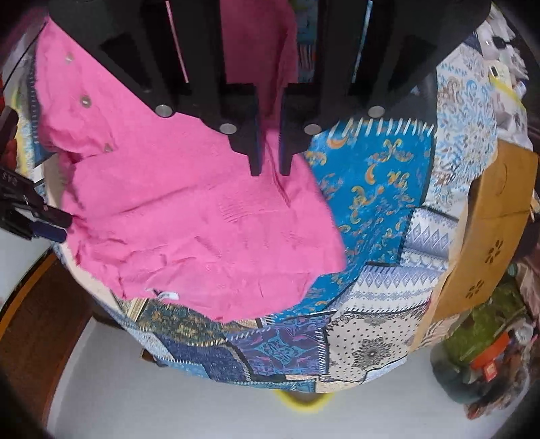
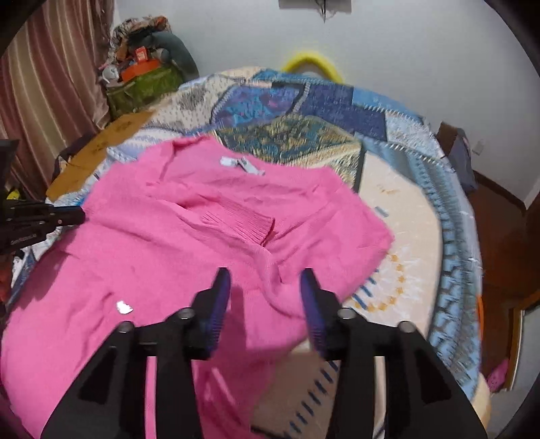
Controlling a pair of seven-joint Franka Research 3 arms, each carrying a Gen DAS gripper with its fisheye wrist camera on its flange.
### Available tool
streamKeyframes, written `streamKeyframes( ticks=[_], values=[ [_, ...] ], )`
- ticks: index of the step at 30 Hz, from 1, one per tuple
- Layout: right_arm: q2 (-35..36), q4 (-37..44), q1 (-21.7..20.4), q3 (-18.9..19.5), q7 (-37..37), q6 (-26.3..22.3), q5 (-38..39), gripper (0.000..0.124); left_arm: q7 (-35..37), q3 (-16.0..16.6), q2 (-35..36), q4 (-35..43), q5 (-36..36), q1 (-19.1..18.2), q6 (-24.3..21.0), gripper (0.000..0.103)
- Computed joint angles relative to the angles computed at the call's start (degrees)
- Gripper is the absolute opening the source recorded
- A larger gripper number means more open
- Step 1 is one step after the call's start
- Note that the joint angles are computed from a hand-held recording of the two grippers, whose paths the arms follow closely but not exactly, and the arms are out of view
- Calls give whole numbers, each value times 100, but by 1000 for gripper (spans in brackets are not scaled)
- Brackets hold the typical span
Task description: Fold small clothes
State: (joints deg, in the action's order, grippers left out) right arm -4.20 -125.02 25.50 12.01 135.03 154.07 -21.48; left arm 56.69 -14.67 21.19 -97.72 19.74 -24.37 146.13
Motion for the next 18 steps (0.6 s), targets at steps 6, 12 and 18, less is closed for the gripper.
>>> streamKeyframes(
  ticks=[6, 12, 18],
  values=[
    [-1098, -718, -51, 190, -71, -18, 385, 59, -312, -49, -981, -1036, -66, 135, 243, 40],
    [-1912, -1491, -87, 585, -23, -166, 1034, 61, 229, -303, -1776, -2086, -1192, 318, 387, 41],
    [-2104, -2179, 226, 652, 15, -52, 1950, 61, 706, -394, -2014, -2563, -1932, 160, 482, 41]
  ],
)
